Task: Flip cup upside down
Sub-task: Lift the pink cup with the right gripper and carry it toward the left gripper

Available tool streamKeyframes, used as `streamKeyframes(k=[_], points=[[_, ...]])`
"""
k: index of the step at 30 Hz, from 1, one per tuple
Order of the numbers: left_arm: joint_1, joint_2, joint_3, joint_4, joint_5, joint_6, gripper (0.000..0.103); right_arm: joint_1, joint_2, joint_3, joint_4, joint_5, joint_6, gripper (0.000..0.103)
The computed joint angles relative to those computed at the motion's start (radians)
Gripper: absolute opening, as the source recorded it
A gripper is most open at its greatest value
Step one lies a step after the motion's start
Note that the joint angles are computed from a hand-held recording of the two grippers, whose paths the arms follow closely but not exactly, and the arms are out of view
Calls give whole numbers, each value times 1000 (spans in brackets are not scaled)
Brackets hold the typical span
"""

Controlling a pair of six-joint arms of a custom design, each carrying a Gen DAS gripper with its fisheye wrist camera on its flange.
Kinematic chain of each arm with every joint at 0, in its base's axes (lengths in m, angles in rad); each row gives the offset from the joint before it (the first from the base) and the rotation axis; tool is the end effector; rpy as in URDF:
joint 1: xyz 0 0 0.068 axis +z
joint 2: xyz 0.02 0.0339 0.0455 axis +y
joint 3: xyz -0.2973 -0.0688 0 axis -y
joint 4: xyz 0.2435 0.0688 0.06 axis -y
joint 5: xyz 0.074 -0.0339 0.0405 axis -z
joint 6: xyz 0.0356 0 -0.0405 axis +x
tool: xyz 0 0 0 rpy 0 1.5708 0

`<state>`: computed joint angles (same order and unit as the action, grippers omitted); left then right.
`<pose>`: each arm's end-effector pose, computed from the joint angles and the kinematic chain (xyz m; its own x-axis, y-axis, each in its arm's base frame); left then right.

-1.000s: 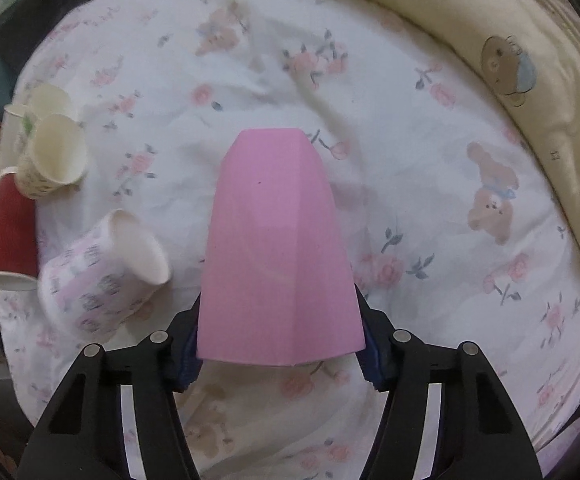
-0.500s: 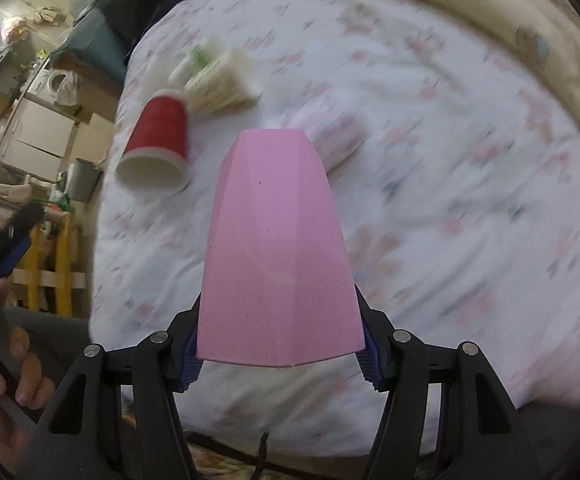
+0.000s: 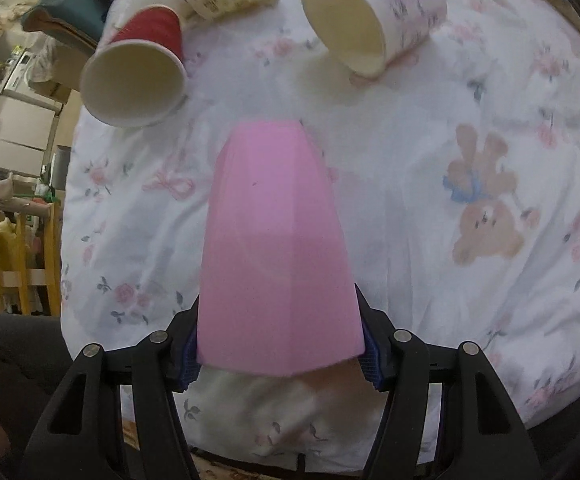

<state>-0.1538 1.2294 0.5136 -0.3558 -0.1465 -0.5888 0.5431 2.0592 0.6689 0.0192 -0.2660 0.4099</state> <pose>0.1943 -0.0249 0.1832 -0.7673 -0.4370 -0.4693 -0.4132 0.8966 -0.1593 0.2381 0.1546 0.0411 -0.9861 -0.1461 -0.0793 -0.1639 0.9347 0.3154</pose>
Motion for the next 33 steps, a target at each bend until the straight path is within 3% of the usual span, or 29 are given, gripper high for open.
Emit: streamKeyframes(k=[3, 8, 13, 21, 27, 30, 33], points=[[-16, 30, 7, -12, 2, 3, 103, -1, -4, 3, -5, 1, -6, 67], [-44, 16, 7, -21, -5, 6, 103, -12, -45, -14, -21, -10, -42, 87], [-55, 17, 17, -27, 20, -9, 103, -21, -141, -34, -81, -35, -66, 91], [-94, 11, 17, -33, -22, -9, 103, -135, -460, -77, -200, -7, -224, 94], [-131, -14, 7, -22, -73, -21, 103, -250, -613, -105, -118, 4, -296, 96], [-157, -36, 0, -14, -119, -25, 103, -306, -620, -105, -83, 1, -339, 96], [-144, -47, -10, 2, -104, -24, 103, -352, -614, -117, -37, -21, -364, 96]])
